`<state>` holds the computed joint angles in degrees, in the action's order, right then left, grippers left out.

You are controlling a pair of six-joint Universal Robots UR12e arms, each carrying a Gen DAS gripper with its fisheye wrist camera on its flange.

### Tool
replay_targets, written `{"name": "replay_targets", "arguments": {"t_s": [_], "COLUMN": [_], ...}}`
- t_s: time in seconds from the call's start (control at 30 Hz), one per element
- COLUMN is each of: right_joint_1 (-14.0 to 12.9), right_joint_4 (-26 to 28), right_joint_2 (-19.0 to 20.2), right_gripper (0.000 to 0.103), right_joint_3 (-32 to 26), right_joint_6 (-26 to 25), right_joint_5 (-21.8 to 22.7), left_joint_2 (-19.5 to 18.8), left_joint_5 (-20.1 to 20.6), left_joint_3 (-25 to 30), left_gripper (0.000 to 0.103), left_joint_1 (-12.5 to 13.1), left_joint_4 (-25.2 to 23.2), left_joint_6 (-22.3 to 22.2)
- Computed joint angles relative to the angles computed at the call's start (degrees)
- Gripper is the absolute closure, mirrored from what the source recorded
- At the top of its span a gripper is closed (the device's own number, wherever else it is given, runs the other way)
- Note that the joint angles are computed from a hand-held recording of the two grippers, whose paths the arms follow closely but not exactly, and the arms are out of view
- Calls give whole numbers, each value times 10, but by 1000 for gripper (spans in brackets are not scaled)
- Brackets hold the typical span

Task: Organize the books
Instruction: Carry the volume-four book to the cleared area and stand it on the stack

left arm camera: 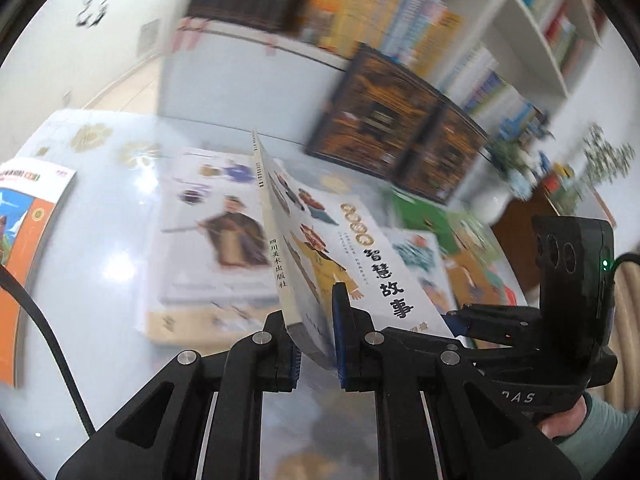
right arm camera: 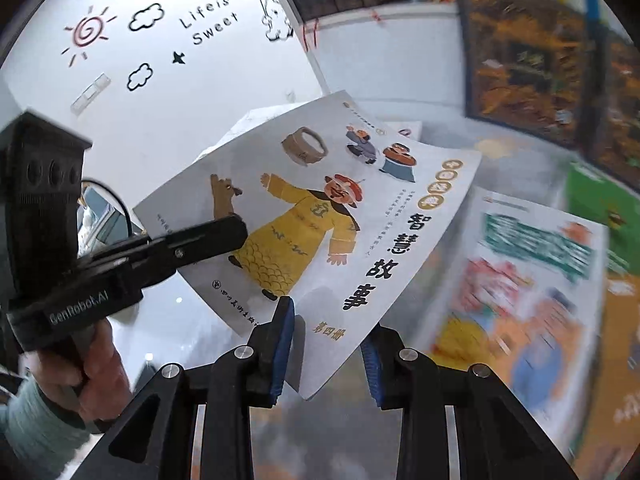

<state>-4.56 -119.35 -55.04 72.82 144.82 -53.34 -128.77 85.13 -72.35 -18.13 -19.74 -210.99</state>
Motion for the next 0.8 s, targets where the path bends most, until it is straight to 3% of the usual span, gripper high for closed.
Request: {"name": "replay_targets", "arguments": {"t_s": [0.13,0.4,0.53,0.7,0.8], "right_joint_1": [21,39,44,35,28], "right_joint_4": [23,29,34,68,74], "right_joint_2": [45,88,104,112,133], "right_gripper": [70,70,70,69,69], "right_joint_3": [-64,-123,-138,-157,-186], "right_joint_6": [35,61,79,82,130], "right_joint_5": [-17,-57,-94,-71,-56], "left_joint_2": [-14,-36,-29,-8,-10], "left_joint_5": [-16,-58,-32,-10,-17], "left_joint_3": [5,20,14,-26,-26], "left_gripper": [91,86,82,82,82], "left_joint_1": [21,42,40,47,54], "left_joint_4": [0,-22,-76,-58,-40], "left_joint_6": [-17,-27,-12,-48,-67]}}
